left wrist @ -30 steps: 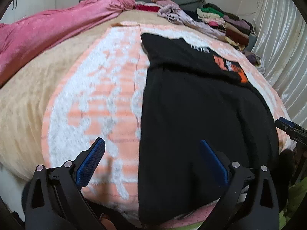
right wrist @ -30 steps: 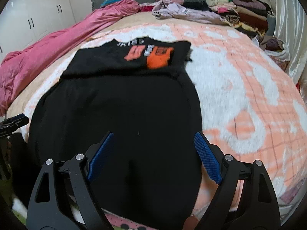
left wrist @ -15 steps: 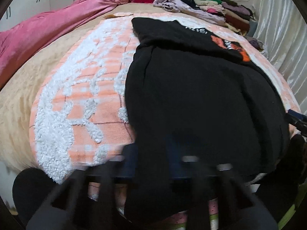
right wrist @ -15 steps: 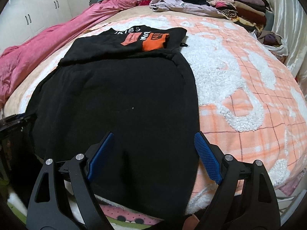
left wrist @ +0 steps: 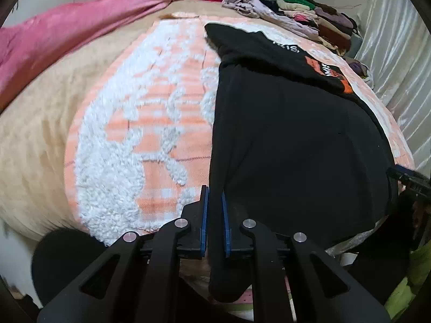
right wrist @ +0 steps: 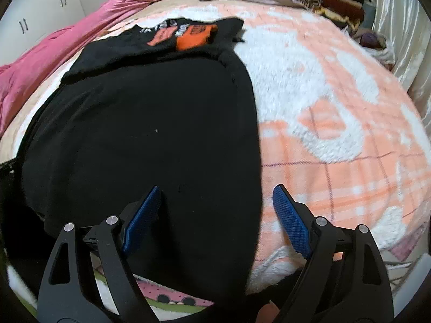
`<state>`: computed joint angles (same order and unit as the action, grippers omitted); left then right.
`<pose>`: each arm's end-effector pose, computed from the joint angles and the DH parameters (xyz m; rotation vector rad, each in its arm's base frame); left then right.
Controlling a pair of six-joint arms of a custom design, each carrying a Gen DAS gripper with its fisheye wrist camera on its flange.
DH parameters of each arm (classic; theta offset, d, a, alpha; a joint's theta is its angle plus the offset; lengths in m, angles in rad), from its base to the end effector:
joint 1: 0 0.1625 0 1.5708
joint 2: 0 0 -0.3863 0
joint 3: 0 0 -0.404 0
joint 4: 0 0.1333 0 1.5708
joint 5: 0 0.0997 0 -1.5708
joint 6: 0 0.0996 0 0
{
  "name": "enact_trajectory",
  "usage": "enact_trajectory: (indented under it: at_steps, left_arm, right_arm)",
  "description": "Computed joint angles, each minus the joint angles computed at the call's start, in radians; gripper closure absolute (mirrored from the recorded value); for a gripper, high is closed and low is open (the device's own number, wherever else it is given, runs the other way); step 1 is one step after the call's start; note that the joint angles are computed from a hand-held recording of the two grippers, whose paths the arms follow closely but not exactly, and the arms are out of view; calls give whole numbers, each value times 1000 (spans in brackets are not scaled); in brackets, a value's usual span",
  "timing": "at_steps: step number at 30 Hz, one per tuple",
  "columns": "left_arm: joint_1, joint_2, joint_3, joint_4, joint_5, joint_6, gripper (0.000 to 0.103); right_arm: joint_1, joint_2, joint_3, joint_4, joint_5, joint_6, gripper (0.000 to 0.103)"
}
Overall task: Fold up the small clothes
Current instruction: 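Close the left gripper on the sweatshirt hem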
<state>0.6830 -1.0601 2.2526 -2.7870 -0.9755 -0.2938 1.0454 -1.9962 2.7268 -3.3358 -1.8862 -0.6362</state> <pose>-0.2217 -0.4242 0.0440 0.7577 2.5082 -0.4735 -0.0487 -0.2882 0.2821 -0.0765 -2.1975 0.8504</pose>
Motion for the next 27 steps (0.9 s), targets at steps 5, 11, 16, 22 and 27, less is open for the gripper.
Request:
enact_trajectory:
  at_steps: [5,11,16,22,27]
  left_arm:
    - [-53,-9,7,-5,39,0,91]
    - [-83,43,-13,-12,39,23,78]
    - [-75,93,-28,48,27,30,67]
    - [-60,68,-9,38,15,38,65]
    - [-74,28,11,12,24,32,61]
  right_arm:
    - [75,-29,24,-13,64,-61,25]
    - [170,129,11,-66,10,-119,25]
    - [196,249,-4,-86,-104,-100,25]
    - [207,282,16,-136,-176,-120,24]
    - [179,159,45,-48,-89,-110,24]
